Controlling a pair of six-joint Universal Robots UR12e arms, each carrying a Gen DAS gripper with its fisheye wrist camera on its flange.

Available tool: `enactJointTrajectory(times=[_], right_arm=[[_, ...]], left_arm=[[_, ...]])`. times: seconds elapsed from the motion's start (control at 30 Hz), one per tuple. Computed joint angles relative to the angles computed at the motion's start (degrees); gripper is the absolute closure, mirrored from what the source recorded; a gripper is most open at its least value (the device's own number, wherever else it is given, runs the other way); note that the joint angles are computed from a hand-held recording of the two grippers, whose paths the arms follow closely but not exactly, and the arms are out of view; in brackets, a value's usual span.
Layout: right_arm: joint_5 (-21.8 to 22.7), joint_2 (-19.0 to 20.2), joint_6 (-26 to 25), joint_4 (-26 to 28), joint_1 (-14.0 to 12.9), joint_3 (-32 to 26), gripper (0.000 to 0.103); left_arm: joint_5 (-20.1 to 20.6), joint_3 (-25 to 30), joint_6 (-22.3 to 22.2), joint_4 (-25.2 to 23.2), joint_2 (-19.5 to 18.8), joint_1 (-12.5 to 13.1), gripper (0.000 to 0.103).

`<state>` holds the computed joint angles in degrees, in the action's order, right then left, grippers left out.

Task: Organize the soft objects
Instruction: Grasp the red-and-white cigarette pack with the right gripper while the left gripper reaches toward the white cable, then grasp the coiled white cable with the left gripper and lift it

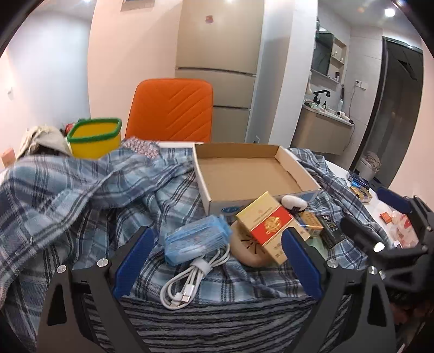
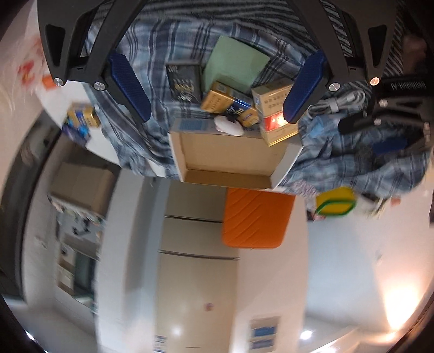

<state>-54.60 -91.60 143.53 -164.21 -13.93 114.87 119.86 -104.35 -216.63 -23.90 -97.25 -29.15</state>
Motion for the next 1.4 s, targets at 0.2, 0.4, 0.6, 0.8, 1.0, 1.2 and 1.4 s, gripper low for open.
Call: enactJointTrajectory(times=[0.2,0.4,0.6,0.8,1.0,1.2,1.4], right_arm=[[-2.86,0.70,-8.09,5.52,3.51,-0.11,0.010],[-8.46,1.47,-12.92,8.29,7.01,-0.94,0.018],[-13.86,2.61,-14.62,8.33,9.08,-1.16,0.024],[-12.95,2.60,-13.77,7.74,8.47,-1.06,0.044],[-5.94,0.94,-9.45,6.65,5.16,-0.37,0.045],[2.68,-0.12,-2.94,3.91,1.29,0.51,0.045],[10.52,0.64,4.59,-2.81,-1.41,1.58,0.045]], left_arm=[[-1.25,-2.04,-2.05,-1.00,2.12,0.57,0.008],[-1.65,-2.85,-2.16,-1.40,3.00,0.81,0.008],[-1.42,-3.03,-1.92,0.76,3.36,0.90,0.008],[-1.99,-2.76,-2.00,-0.62,3.20,1.19,0.008],[-2.13,-2.43,-0.79,-2.61,3.04,0.94,0.008],[-8.11,-2.79,2.56,-3.51,2.92,2.41,0.023],[-14.05,-2.22,3.66,-7.31,2.25,4.26,0.055]])
